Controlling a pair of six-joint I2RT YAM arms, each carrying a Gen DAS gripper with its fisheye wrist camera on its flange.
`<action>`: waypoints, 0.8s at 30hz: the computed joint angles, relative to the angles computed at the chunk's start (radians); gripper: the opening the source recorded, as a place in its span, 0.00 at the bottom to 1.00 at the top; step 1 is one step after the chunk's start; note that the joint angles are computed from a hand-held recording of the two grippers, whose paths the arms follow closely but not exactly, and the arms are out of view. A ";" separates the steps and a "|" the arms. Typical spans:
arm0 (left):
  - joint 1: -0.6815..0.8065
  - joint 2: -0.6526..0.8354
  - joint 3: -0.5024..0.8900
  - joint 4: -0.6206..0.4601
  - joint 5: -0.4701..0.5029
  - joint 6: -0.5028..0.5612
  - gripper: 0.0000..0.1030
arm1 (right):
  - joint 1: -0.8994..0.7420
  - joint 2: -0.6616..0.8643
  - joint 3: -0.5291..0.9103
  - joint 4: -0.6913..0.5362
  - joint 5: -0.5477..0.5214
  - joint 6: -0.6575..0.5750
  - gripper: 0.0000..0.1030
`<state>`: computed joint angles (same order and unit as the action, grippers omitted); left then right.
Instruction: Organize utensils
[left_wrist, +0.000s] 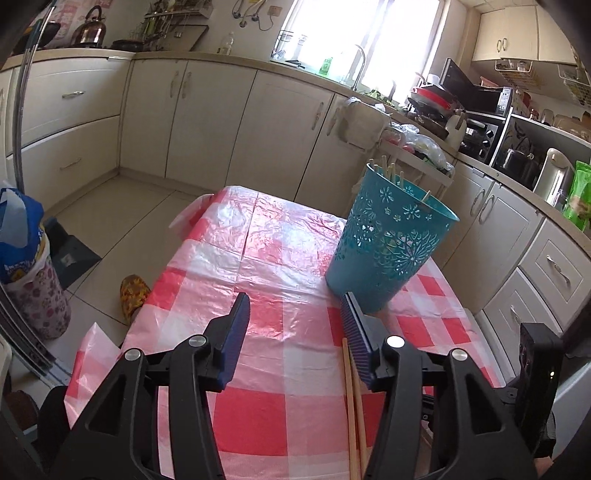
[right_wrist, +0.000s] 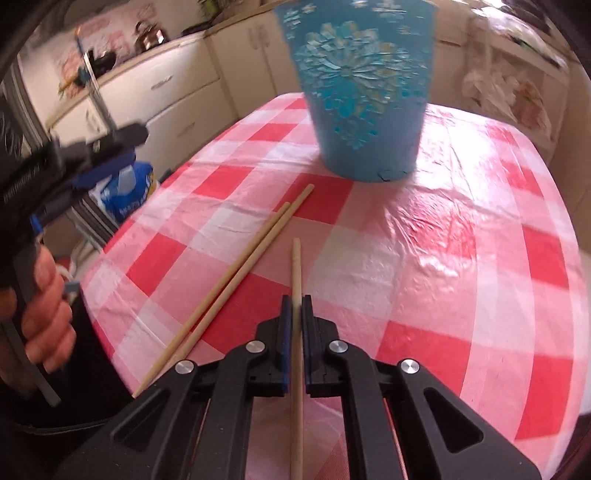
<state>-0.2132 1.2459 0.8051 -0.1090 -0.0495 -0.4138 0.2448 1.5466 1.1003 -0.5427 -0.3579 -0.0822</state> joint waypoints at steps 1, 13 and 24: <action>-0.009 -0.010 -0.006 -0.003 -0.005 -0.001 0.47 | -0.012 -0.019 -0.022 0.020 -0.017 0.021 0.06; -0.194 -0.106 0.072 -0.070 -0.178 0.008 0.50 | -0.060 -0.194 -0.164 0.161 -0.112 0.126 0.06; -0.296 -0.119 0.111 -0.124 -0.291 0.023 0.54 | -0.094 -0.281 -0.235 0.266 -0.169 0.188 0.06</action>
<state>-0.5089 1.1269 0.9164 -0.2327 -0.3407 -0.3911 0.1513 1.2652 0.8652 -0.2770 -0.5271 0.1054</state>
